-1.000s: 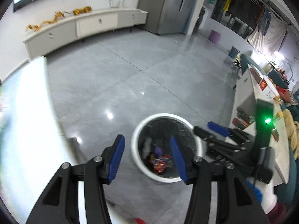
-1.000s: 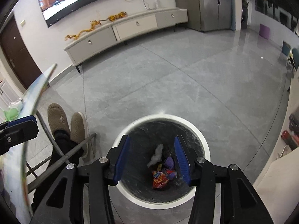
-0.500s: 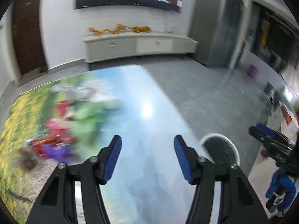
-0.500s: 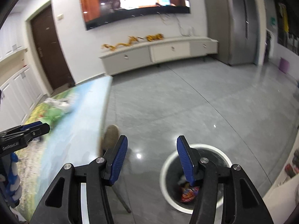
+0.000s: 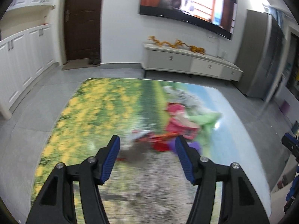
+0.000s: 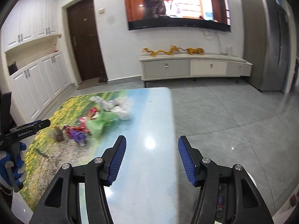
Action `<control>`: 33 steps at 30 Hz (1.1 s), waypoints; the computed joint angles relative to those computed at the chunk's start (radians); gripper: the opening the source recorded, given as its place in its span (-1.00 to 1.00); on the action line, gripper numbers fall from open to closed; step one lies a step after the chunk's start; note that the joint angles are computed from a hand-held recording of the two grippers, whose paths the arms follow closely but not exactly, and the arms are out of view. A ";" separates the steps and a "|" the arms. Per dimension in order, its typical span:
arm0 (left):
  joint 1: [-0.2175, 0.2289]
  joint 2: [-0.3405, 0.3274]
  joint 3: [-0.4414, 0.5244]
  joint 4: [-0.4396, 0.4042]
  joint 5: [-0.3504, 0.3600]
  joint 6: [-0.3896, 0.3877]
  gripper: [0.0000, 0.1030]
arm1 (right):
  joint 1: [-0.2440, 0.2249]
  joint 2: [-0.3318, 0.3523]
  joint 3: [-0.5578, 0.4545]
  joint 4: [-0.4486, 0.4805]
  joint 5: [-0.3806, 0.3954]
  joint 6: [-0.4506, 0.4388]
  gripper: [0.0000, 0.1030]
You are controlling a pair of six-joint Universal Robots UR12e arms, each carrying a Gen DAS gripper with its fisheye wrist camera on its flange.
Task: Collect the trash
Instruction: 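Grasp a purple bag with the right tool while the left tool grasps a clear bag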
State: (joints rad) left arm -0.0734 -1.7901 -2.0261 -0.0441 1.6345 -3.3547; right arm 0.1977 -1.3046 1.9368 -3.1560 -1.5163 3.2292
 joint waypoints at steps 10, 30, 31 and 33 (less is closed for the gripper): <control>0.086 0.052 -0.087 0.040 -0.076 0.032 0.22 | 0.051 0.061 -0.075 0.045 0.076 -0.042 0.11; 0.058 -0.066 0.018 -0.057 -0.152 0.210 0.22 | 0.116 0.200 -0.263 0.216 0.260 -0.235 0.11; 0.059 -0.069 0.021 -0.065 -0.156 0.213 0.22 | 0.120 0.207 -0.275 0.224 0.259 -0.244 0.10; 0.062 -0.074 0.024 -0.074 -0.163 0.215 0.22 | 0.127 0.228 -0.302 0.245 0.260 -0.264 0.10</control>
